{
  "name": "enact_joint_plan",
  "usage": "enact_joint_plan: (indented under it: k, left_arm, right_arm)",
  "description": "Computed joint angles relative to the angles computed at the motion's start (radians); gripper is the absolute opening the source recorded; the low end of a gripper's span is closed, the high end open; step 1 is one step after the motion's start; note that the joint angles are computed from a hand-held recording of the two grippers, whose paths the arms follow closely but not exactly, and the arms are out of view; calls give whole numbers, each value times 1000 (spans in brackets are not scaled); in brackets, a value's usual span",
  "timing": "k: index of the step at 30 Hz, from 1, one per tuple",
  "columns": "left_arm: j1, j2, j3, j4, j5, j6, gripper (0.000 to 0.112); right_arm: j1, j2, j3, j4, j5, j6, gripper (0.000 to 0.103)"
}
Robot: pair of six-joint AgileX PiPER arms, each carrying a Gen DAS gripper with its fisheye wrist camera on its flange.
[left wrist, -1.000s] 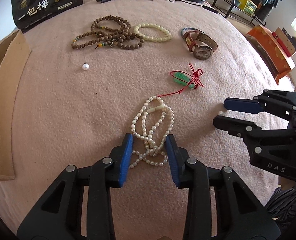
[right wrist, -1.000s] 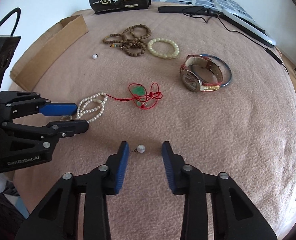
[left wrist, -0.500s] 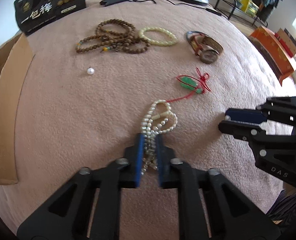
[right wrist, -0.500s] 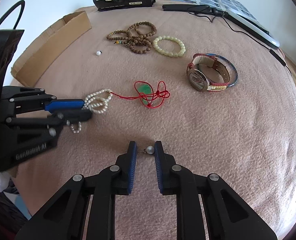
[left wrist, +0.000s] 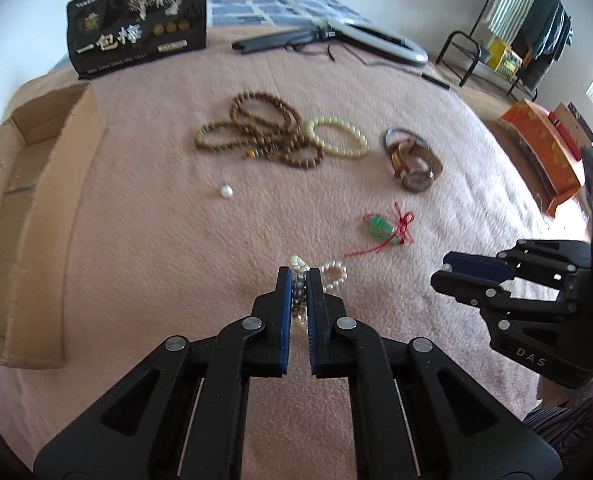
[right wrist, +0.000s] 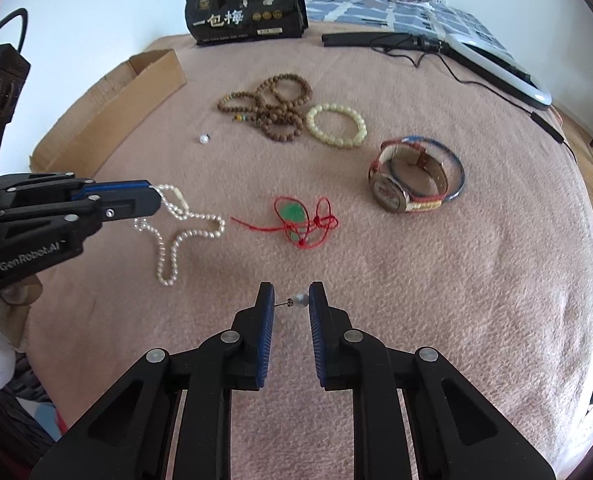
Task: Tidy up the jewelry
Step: 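Carry the pearl necklace with the left tool over the cardboard box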
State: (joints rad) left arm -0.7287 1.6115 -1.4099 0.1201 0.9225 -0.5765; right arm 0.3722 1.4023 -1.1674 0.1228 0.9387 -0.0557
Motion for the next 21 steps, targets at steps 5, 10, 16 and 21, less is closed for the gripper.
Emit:
enact_joint_plan:
  k: [5, 10, 16, 21]
  left_arm:
    - [17, -57, -20, 24, 11, -23, 5]
    - [42, -106, -61, 40, 22, -32, 5]
    - [103, -157, -96, 18, 39, -9, 5]
    - [161, -198, -111, 11, 47, 19, 5]
  right_arm:
    - [22, -9, -32, -7, 2, 23, 16]
    - [43, -13, -74, -1, 14, 42, 16]
    - [94, 6, -152, -28, 31, 86, 16]
    - [134, 42, -231, -38, 37, 111, 16]
